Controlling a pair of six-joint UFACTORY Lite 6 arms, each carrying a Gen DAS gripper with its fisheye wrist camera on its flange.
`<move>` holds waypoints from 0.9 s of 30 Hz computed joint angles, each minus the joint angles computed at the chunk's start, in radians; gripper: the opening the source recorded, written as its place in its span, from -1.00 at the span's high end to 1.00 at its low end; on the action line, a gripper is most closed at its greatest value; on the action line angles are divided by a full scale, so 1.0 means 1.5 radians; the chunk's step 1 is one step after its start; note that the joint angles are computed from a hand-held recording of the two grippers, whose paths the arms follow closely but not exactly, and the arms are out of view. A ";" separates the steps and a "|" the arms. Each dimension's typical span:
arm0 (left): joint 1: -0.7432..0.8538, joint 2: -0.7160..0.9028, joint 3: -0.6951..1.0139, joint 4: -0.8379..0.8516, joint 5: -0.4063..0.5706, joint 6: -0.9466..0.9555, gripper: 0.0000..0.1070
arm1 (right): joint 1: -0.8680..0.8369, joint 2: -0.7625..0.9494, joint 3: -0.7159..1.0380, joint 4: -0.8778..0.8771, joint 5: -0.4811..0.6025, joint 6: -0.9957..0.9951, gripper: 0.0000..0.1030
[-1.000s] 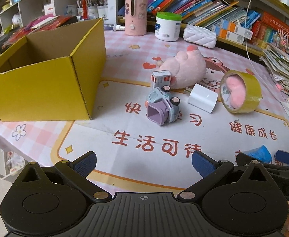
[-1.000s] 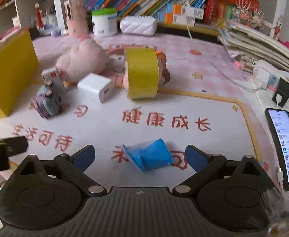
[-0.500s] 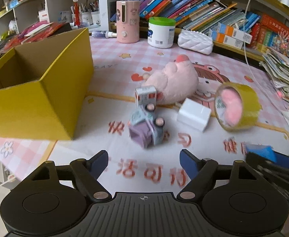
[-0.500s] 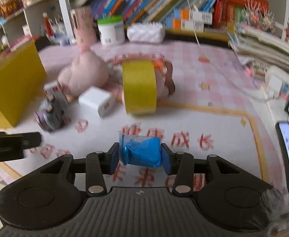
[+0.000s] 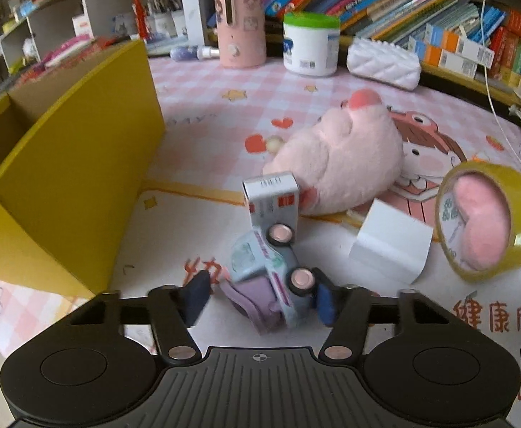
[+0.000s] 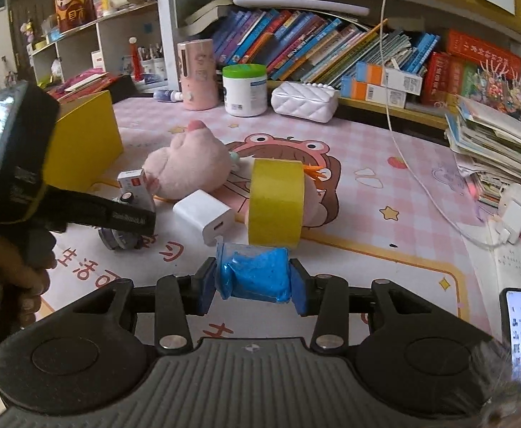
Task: Organize objects
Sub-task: 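Close the right tool on the blue packet while the left tool grasps the lavender toy car, then lift and carry the blue packet and toy car over the yellow box with both tools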
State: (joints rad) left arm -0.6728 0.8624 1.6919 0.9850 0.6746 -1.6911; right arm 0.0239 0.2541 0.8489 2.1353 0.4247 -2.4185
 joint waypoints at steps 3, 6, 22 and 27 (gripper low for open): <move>0.001 -0.019 -0.025 0.006 -0.021 -0.007 0.11 | 0.002 0.003 0.004 0.001 -0.002 0.001 0.25; -0.002 -0.056 -0.071 0.025 -0.034 -0.030 0.12 | 0.009 0.009 0.013 -0.003 -0.019 0.022 0.25; -0.055 -0.387 -0.443 0.189 -0.066 -0.273 0.11 | 0.139 0.001 0.022 0.018 -0.114 0.097 0.25; -0.038 -0.491 -0.563 0.251 -0.092 -0.320 0.11 | 0.216 -0.036 -0.003 0.171 -0.161 -0.004 0.25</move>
State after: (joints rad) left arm -0.7299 0.1264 0.8477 1.3621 0.5362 -2.1718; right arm 0.3478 0.2006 0.8446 2.3920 0.1829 -2.4238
